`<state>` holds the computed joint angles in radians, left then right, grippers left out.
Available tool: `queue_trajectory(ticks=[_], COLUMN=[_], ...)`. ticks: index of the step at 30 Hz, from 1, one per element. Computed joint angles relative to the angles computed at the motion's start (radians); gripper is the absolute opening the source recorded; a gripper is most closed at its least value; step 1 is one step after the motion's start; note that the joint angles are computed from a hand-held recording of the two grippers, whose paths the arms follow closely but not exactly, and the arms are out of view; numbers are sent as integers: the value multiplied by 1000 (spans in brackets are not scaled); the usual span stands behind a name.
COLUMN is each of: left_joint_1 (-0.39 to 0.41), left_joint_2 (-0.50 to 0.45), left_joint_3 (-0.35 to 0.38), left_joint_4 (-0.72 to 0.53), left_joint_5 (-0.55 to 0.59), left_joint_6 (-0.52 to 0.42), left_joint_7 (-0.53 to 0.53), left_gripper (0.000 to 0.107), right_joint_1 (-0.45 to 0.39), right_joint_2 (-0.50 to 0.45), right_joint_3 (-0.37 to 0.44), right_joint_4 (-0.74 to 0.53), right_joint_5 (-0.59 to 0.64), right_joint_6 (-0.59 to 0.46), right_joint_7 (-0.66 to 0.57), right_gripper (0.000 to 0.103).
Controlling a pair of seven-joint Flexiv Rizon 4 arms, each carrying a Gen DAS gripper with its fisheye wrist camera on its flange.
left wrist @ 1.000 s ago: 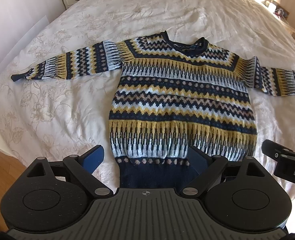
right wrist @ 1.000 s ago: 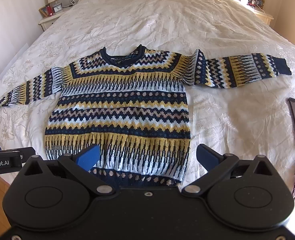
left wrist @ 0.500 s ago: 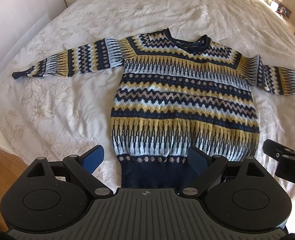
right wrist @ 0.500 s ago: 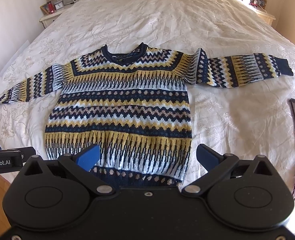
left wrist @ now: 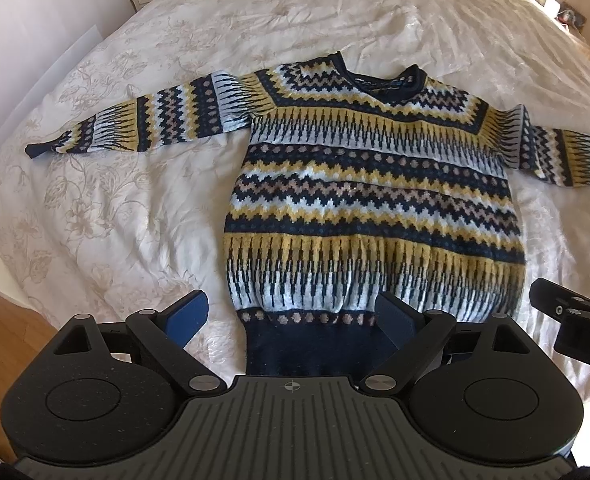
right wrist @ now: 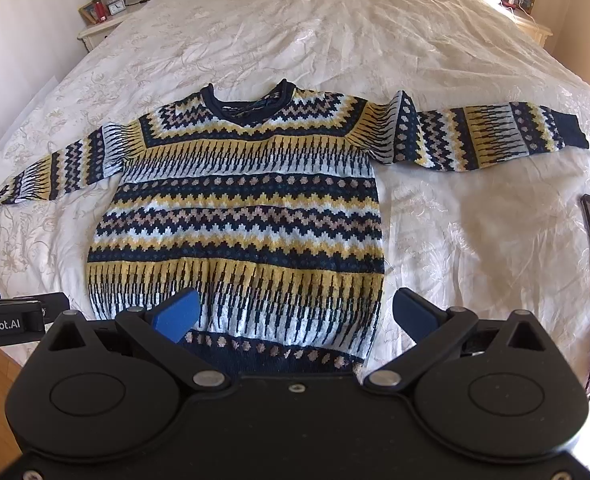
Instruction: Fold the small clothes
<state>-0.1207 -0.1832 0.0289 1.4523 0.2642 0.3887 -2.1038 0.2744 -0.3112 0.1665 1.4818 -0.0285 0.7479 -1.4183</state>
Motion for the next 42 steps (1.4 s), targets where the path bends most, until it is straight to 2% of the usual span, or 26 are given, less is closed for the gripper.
queue_trajectory(ticks=[27,35,42], left_joint_1=[-1,16,43], left_joint_2=[-49,-81,-131], left_joint_3=[5,13,22], left_joint_4=[-42,-70,-121], left_joint_5=[-15,-42,-75], left_joint_6=[-46,-58,-70], left_joint_7=[13,42,93], left_gripper=[91,91,91], right_joint_1=[2,14,29], right_joint_2=[-48,-87,-152], right_joint_3=[0,-2,-2], right_joint_4=[-67,-123,-220], right_joint_5=[25,20,25], right_joint_6=[-83,-134,-202], right_joint_7=[-6,3,25], right_gripper=[102,102,102])
